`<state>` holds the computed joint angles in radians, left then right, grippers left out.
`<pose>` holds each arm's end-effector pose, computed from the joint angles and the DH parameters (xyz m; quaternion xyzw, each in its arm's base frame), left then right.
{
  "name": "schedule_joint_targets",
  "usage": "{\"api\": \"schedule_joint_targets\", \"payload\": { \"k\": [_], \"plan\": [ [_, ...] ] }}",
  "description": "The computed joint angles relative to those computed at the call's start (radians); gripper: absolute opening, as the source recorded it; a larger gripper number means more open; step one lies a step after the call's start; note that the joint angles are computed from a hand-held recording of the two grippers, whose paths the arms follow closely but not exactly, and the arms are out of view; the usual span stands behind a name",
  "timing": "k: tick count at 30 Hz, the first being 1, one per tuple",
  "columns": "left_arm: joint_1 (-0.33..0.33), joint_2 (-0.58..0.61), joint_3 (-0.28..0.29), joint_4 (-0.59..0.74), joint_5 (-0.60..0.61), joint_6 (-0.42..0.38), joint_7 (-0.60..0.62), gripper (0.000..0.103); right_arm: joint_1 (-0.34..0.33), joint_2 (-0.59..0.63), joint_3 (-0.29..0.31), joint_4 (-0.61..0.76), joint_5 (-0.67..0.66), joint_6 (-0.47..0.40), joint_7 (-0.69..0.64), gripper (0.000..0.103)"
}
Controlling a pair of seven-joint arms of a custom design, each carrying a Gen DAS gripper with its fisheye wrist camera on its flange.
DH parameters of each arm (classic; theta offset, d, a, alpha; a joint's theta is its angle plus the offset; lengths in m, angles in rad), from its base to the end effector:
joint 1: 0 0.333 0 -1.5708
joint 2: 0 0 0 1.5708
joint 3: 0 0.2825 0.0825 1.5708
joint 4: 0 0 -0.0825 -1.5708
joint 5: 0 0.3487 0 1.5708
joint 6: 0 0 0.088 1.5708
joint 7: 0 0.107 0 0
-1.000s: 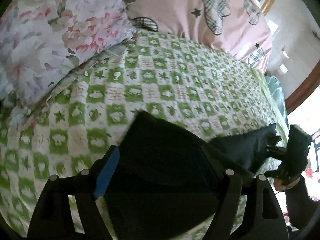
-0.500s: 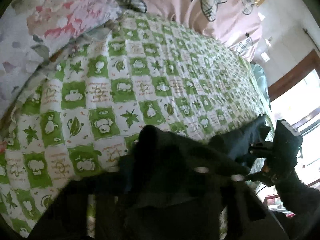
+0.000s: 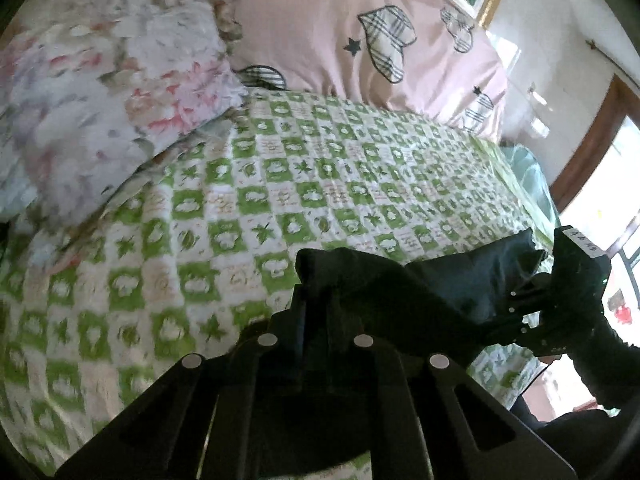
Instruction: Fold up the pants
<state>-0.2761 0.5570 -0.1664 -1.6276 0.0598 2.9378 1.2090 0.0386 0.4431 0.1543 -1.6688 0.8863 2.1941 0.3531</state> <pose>0.6299 -0.2791 0.3823 -0.6314 0.6804 -0.3519 0.1207 0.6254 0.1388 0.3604 -0.8662 0.3130 0.0716 0.3829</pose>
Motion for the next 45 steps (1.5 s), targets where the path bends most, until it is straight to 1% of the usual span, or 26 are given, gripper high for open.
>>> {"api": "schedule_joint_targets", "payload": {
  "k": [2, 7, 10, 11, 12, 14, 15, 16, 18, 19, 20, 21, 22, 25, 26, 27, 28, 29, 30, 31, 33, 36, 40, 42, 43, 45],
  "plan": [
    [-0.059, -0.039, 0.069, -0.080, 0.033, 0.050, -0.084, 0.006, -0.001, -0.004, 0.001, -0.015, 0.001, 0.000, -0.009, 0.007],
    [-0.172, -0.091, 0.201, -0.218, 0.105, 0.149, -0.284, 0.006, 0.002, -0.020, 0.001, -0.051, -0.001, -0.002, -0.042, 0.007],
    [-0.217, -0.103, 0.252, -0.278, 0.117, 0.212, -0.383, 0.007, 0.010, -0.018, -0.004, -0.051, -0.016, -0.011, -0.039, 0.007],
    [-0.253, -0.106, 0.292, -0.300, 0.119, 0.234, -0.422, 0.007, 0.010, -0.014, -0.006, -0.046, -0.020, -0.019, -0.032, 0.007],
    [-0.274, -0.107, 0.313, -0.310, 0.118, 0.241, -0.442, 0.008, 0.010, -0.015, -0.006, -0.049, -0.020, -0.019, -0.034, 0.009],
    [-0.344, -0.114, 0.384, -0.340, 0.110, 0.244, -0.507, 0.011, 0.006, -0.013, -0.006, -0.043, -0.021, -0.042, -0.028, 0.011],
    [-0.355, -0.117, 0.393, -0.352, 0.105, 0.247, -0.528, 0.012, 0.000, -0.010, -0.005, -0.039, -0.014, -0.058, -0.027, 0.011],
    [-0.381, -0.124, 0.419, -0.368, 0.104, 0.252, -0.555, 0.013, -0.005, -0.009, -0.004, -0.036, -0.006, -0.072, -0.026, 0.011],
    [-0.448, -0.136, 0.486, -0.394, 0.107, 0.242, -0.614, 0.022, -0.010, -0.011, -0.005, -0.038, 0.004, -0.086, -0.031, 0.011],
    [-0.468, -0.148, 0.502, -0.411, 0.109, 0.239, -0.645, 0.027, -0.011, -0.013, -0.006, -0.040, 0.009, -0.088, -0.031, 0.011],
    [-0.502, -0.157, 0.530, -0.428, 0.089, 0.236, -0.656, 0.039, -0.011, -0.015, -0.007, -0.044, 0.014, -0.089, -0.030, 0.011],
    [-0.562, -0.167, 0.594, -0.446, 0.135, 0.227, -0.737, 0.047, -0.014, -0.013, -0.008, -0.042, 0.021, -0.097, -0.027, 0.011],
    [-0.622, -0.174, 0.652, -0.458, 0.157, 0.218, -0.782, 0.050, -0.015, -0.012, -0.009, -0.040, 0.026, -0.101, -0.024, 0.011],
    [-0.733, -0.193, 0.758, -0.487, 0.222, 0.219, -0.882, 0.062, -0.018, -0.011, -0.011, -0.040, 0.040, -0.108, -0.018, 0.011],
    [-0.763, -0.201, 0.785, -0.496, 0.237, 0.220, -0.916, 0.071, -0.019, -0.013, -0.012, -0.042, 0.045, -0.108, -0.019, 0.012],
    [-0.764, -0.207, 0.784, -0.497, 0.244, 0.216, -0.935, 0.075, -0.020, -0.012, -0.013, -0.041, 0.049, -0.111, -0.018, 0.012],
    [-0.781, -0.211, 0.799, -0.502, 0.254, 0.222, -0.966, 0.075, -0.021, -0.014, -0.013, -0.042, 0.052, -0.111, -0.016, 0.015],
    [-0.777, -0.215, 0.793, -0.500, 0.262, 0.223, -0.981, 0.075, -0.022, -0.015, -0.014, -0.043, 0.056, -0.112, -0.014, 0.018],
    [-0.777, -0.217, 0.789, -0.493, 0.269, 0.212, -0.997, 0.075, -0.025, -0.016, -0.014, -0.044, 0.065, -0.114, -0.015, 0.027],
    [-0.775, -0.216, 0.780, -0.479, 0.273, 0.185, -1.013, 0.075, -0.027, -0.021, -0.014, -0.051, 0.074, -0.110, -0.020, 0.042],
    [-0.741, -0.213, 0.739, -0.455, 0.274, 0.156, -1.024, 0.075, -0.030, -0.032, -0.014, -0.064, 0.099, -0.098, -0.033, 0.051],
    [-0.672, -0.206, 0.655, -0.418, 0.258, 0.110, -1.029, 0.075, -0.035, -0.032, -0.019, -0.058, 0.118, -0.106, -0.026, 0.051],
    [-0.596, -0.190, 0.564, -0.386, 0.235, 0.084, -1.064, 0.075, -0.041, -0.027, -0.025, -0.041, 0.137, -0.103, -0.014, 0.051],
    [-0.560, -0.182, 0.520, -0.381, 0.221, 0.093, -1.091, 0.075, -0.045, -0.013, -0.027, -0.015, 0.143, -0.097, 0.002, 0.051],
    [-0.532, -0.176, 0.485, -0.377, 0.206, 0.097, -1.096, 0.075, -0.046, -0.005, -0.028, -0.001, 0.144, -0.093, 0.014, 0.052],
    [-0.513, -0.164, 0.458, -0.359, 0.215, 0.082, -1.120, 0.075, -0.049, 0.028, -0.027, 0.051, 0.145, -0.085, 0.058, 0.052]
  ]
}}
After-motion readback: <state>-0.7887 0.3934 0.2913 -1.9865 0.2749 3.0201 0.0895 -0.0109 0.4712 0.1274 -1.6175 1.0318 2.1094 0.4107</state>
